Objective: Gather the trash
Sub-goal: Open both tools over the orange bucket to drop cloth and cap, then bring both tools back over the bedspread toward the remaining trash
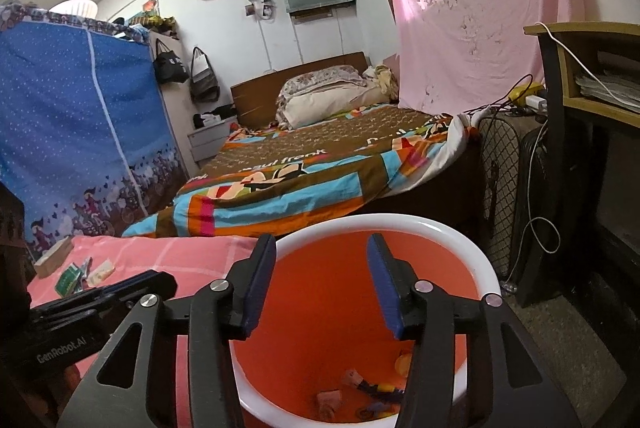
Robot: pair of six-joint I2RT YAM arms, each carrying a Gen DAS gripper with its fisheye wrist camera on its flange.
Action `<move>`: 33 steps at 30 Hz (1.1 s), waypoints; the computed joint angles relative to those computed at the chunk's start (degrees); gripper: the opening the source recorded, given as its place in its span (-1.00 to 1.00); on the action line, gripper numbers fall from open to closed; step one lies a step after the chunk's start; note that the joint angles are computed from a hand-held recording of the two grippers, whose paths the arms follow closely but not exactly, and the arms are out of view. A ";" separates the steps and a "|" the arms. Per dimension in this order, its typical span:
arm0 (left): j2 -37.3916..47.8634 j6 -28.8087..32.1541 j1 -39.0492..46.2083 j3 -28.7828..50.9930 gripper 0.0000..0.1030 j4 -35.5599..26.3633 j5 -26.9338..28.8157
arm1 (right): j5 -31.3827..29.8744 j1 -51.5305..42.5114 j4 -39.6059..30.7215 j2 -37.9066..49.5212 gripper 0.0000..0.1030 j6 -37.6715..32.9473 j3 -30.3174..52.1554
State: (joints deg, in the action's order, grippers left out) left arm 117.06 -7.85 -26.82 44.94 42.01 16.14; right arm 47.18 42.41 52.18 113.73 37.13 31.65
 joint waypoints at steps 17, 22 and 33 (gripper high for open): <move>-7.86 -1.39 15.67 -14.23 1.00 19.95 -4.64 | 7.51 5.63 12.58 5.40 1.00 -15.84 9.98; -8.15 0.06 20.71 -16.76 1.00 24.60 -5.85 | 6.31 7.01 19.64 9.08 1.00 -22.62 13.82; -6.02 1.63 31.30 -19.60 1.00 34.37 -4.16 | 3.71 10.14 31.30 19.12 1.00 -35.16 25.73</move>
State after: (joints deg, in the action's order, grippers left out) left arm 111.04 -6.21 4.48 25.33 76.38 11.98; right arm 50.89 52.55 83.47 132.85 1.97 57.38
